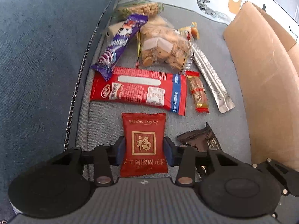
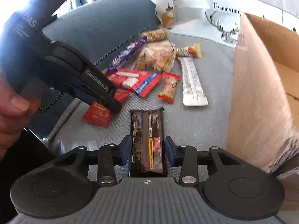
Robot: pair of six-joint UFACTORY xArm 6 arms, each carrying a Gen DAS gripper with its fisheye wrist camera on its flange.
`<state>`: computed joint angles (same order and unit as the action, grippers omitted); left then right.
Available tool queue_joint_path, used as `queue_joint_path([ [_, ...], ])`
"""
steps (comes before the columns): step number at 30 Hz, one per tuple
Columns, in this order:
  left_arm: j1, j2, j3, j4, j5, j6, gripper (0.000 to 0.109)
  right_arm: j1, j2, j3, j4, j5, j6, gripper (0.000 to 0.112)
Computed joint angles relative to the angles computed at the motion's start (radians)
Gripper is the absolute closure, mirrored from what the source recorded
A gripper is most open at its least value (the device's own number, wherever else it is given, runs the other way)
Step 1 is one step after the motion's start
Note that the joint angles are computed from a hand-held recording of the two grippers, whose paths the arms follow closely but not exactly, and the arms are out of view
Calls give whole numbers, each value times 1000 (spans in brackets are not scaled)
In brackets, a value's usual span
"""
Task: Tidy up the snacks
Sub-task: 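Lift the chocolate bar with the right tool while the left lifts the red packet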
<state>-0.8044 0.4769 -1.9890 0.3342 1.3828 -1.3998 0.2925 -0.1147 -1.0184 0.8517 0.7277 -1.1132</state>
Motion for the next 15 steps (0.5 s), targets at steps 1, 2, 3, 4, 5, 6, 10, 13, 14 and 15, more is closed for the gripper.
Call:
queue_joint_path([
  [1,0,5,-7,-3,3,6,60,-1,6,-5,-16,13,17,69],
  [2,1,14,-20,-4,10,13,59,0,8,-5,-25,12,21,68],
  [3,0,24,-34,-4,20,20,59,5,5,0,-26,3,15,67],
  [4,-1,34,-48,-4,28,26,59,9,2,5,-27,-2,9,66],
  [5,-2,44,-64,-3,40,35,58,11,0,7,-28,-3,7,64],
  [6,-3,52,-76,-3,49,44,57,11,0,8,-25,-1,4,64],
  [10,-4,66,-94,-4,60,53,57,10,0,10,-22,-2,-6,64],
  [13,-4,63,-88,-4,55,51,57,11,-1,13,-22,-5,-15,64],
  [14,-4,62,-86,-4,55,52,57,12,-3,15,-22,-7,-20,64],
  [15,-4,62,-85,-4,56,53,57,13,-4,17,-24,-11,-24,65],
])
